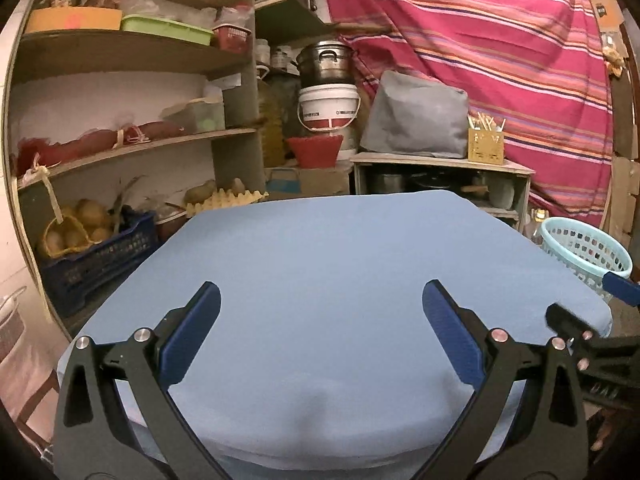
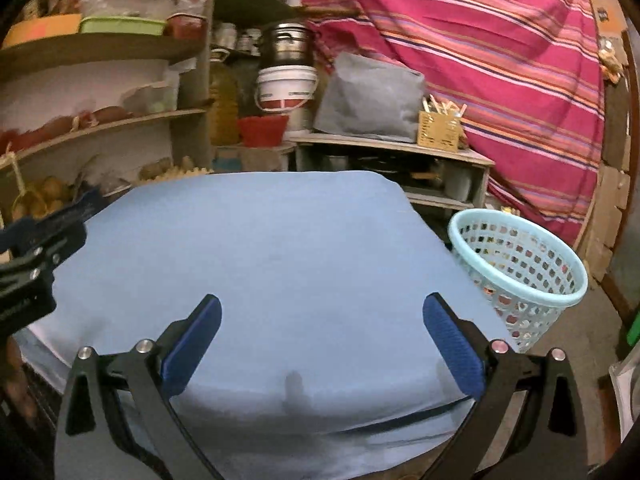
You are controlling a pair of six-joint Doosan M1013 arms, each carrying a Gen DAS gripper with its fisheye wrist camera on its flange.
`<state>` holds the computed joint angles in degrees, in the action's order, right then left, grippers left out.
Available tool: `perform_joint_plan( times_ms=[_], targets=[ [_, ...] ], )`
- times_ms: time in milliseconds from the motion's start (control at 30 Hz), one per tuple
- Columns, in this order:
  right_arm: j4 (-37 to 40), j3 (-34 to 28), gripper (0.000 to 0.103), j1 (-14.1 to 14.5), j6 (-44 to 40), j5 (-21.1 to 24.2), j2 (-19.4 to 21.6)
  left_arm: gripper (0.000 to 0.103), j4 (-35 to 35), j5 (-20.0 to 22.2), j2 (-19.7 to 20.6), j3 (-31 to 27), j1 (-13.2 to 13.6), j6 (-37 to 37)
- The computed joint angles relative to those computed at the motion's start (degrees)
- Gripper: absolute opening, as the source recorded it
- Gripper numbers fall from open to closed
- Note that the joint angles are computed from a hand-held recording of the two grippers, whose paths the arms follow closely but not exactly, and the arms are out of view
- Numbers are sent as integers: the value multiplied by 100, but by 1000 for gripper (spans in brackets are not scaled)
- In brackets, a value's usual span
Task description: Collect trash
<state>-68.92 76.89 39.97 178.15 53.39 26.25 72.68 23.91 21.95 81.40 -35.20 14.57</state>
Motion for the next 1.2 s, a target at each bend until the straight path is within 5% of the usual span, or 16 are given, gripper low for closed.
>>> perform_joint_plan(
  times_ms=[200,767,1200],
  targets=[
    [-300,36,98,132,182,40,33,98,276,-156,-66,145,34,-424],
    [-338,-143,98,119,249,201,117,98,-929,-200,65,40,67,712],
    [-526,-205,98,145,245,351,169,98,-745,-116,82,47,53,589]
  ],
)
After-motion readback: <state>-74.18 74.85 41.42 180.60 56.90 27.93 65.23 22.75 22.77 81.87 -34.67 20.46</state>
